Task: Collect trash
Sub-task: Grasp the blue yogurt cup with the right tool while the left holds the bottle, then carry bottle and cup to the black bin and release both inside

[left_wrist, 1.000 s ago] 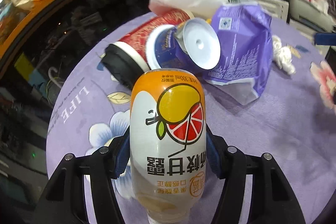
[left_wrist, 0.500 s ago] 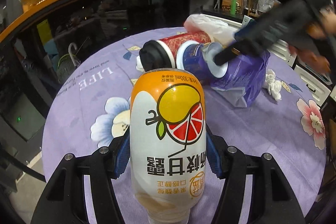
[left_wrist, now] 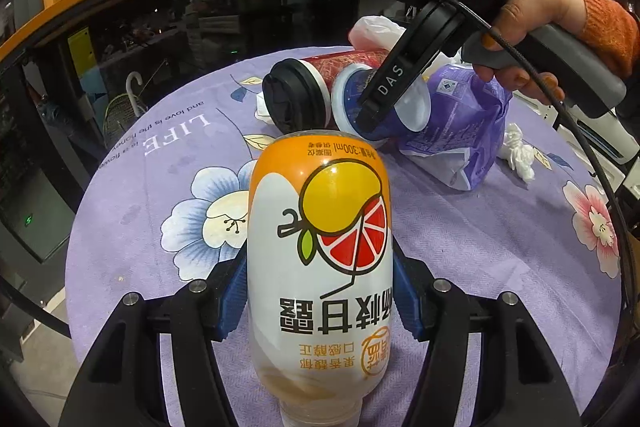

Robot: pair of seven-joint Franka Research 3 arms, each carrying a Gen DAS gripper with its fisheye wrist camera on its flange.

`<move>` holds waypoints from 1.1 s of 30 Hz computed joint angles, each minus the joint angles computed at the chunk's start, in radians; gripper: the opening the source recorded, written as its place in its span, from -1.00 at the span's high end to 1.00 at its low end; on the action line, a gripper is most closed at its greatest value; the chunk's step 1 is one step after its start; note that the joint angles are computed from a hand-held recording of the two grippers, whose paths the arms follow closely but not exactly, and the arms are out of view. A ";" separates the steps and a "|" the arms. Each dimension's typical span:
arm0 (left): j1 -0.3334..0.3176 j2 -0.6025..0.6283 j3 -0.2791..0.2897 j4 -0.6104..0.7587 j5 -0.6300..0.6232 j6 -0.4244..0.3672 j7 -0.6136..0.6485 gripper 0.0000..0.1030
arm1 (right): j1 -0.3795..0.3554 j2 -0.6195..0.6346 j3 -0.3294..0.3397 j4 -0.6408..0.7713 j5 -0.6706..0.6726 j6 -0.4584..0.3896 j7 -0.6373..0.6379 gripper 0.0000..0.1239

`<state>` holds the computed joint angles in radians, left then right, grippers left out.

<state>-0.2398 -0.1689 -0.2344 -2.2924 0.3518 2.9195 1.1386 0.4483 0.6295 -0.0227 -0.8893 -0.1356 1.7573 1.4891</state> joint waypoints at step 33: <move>-0.016 -0.061 -0.148 0.025 0.288 0.025 -0.387 -0.18 | -0.162 -1.092 0.032 -1.492 0.613 1.051 -0.231 -0.15</move>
<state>-0.2556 -0.2300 -0.3825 -2.2678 0.6401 2.9444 0.7519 0.2867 -0.4629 0.0094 -2.3815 0.4774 2.8079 1.2586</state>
